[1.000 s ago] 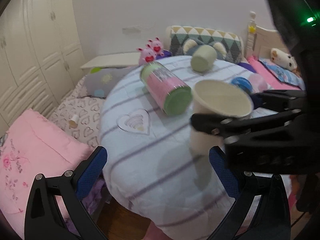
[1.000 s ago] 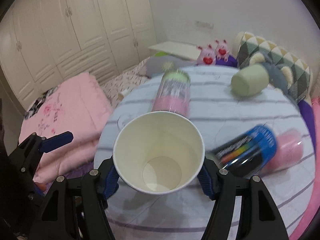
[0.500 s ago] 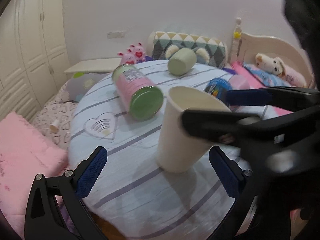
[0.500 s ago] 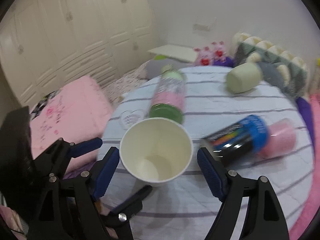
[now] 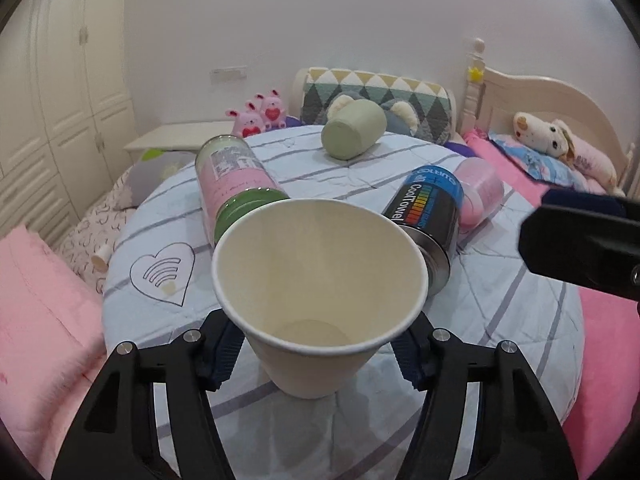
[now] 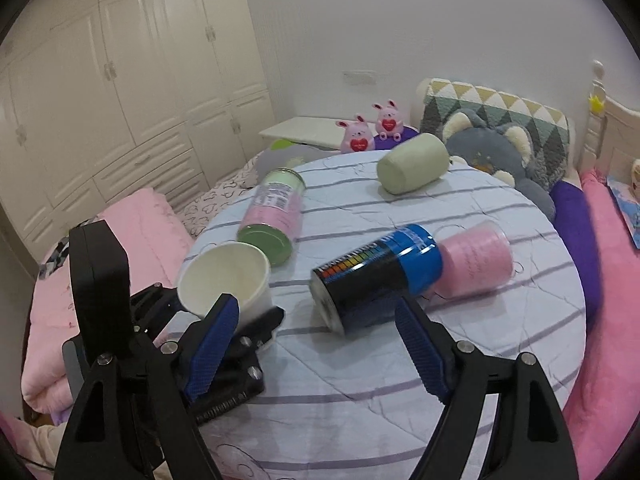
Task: Flip cup upright
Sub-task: 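Lower the upright white paper cup onto the quilt beside the pink can, then open the right gripper and withdraw it from the cup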
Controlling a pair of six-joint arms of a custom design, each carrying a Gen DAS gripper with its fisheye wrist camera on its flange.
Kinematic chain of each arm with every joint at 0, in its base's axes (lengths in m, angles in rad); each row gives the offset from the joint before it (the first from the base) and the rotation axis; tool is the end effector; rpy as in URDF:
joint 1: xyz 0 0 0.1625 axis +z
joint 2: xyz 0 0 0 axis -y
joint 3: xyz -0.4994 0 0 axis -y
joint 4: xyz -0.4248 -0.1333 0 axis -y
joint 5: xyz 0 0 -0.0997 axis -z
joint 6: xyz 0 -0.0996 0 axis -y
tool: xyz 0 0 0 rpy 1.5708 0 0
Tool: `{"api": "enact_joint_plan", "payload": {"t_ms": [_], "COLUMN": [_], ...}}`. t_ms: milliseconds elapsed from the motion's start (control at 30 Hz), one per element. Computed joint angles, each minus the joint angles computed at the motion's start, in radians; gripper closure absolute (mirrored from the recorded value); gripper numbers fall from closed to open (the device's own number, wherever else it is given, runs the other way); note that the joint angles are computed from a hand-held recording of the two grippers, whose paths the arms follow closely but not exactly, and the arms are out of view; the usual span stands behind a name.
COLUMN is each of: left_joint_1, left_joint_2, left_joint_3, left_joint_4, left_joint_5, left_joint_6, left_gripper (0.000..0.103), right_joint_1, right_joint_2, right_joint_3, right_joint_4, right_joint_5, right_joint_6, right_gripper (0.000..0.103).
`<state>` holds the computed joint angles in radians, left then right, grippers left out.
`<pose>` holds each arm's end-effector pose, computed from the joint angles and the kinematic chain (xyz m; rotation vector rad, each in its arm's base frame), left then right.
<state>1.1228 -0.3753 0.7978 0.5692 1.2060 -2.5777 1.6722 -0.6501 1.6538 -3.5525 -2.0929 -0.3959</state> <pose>-0.2028 -0.8118 0.0389 1.1565 2.3877 -0.7596 0.1594 -0.7407 0.1409 0.2462 -2.2827 1.1073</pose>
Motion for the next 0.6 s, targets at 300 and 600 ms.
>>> {"api": "enact_joint_plan", "payload": {"t_ms": [300,600], "left_joint_1": [-0.014,-0.028], "left_joint_2": [-0.067,-0.067], "left_joint_3": [0.142,0.174], "left_joint_4": [-0.152,-0.149], "left_joint_5": [-0.022,-0.003], "left_joint_6": [-0.073,-0.097], "left_gripper": [0.038,0.038], "right_joint_1": [-0.019,-0.035], "right_joint_2": [-0.024,-0.045], "right_joint_3": [0.048,0.090], "right_joint_4": [-0.046,-0.074], "right_joint_5": [0.024,0.030], "right_joint_6": [0.014,0.027], "right_gripper": [0.021,0.021]}}
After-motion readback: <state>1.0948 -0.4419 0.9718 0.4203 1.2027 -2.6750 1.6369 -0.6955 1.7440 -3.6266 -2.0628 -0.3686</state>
